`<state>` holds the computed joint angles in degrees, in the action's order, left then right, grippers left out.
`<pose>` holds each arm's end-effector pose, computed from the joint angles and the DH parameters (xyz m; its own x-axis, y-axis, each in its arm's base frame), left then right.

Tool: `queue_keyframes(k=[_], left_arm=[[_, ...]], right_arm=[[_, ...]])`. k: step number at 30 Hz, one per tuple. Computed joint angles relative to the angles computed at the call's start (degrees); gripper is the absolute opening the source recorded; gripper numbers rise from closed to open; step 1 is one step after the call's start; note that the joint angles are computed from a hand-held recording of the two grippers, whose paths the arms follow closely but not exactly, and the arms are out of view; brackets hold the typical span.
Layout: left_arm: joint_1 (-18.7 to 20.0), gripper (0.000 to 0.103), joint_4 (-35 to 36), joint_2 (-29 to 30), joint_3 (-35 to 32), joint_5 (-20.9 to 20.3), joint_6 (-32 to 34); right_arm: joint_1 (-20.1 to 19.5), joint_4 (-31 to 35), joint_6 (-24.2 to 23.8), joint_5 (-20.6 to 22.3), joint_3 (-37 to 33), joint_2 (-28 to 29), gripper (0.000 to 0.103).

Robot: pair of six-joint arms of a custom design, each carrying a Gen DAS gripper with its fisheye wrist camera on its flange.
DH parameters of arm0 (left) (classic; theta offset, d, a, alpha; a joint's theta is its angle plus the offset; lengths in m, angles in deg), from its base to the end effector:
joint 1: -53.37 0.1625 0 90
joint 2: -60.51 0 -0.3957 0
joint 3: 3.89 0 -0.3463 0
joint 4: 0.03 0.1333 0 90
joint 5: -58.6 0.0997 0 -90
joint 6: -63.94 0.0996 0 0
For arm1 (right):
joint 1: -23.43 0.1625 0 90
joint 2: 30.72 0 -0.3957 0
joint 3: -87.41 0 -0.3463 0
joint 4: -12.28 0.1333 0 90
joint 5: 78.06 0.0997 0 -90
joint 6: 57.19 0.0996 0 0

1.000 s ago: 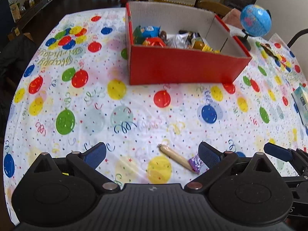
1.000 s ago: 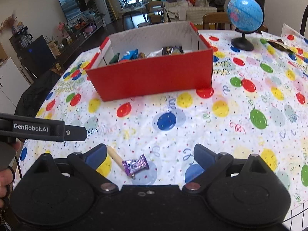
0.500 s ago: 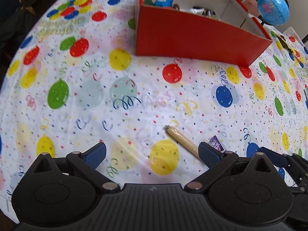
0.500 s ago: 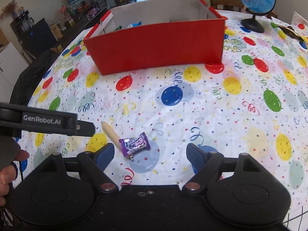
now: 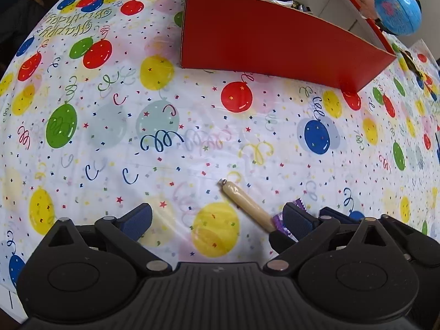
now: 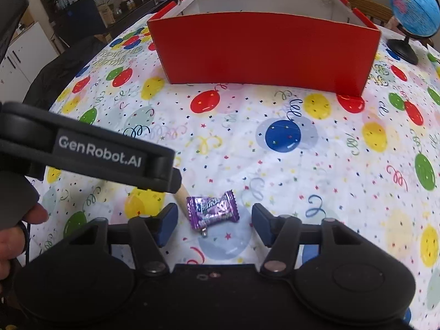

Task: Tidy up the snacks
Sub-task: 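Grasp the purple candy with the right tool while the left tool grasps the wooden-handled stick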

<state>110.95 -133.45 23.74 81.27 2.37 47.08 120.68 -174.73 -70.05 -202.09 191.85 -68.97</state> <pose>-0.1834 -0.6406 0.0493 -0.8018 0.2215 -0.5551 0.3151 0.9459 -0.0777 0.1499 -0.5641 0.0708 -0.8127 -0.0143 0.5826 -0.2967 0.8706 -0.3925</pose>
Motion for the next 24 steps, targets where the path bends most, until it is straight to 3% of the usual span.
queue_keyframes(k=[8, 16, 24], left_arm=[[-0.24, 0.101, 1.50, 1.51, -1.78, -0.11, -1.53], [0.17, 0.085, 3.28, 2.32, -2.99, -0.35, -2.66], [0.24, 0.085, 5.05, 3.89, -5.76, -0.96, -4.57]], right_arm=[[-0.82, 0.89, -0.73, 1.03, -0.79, 0.34, 0.046], [-1.34, 1.16, -1.42, 2.88, -0.45, -0.43, 0.024], [-2.30, -2.11, -0.09, 2.42, 2.18, -2.78, 0.022]])
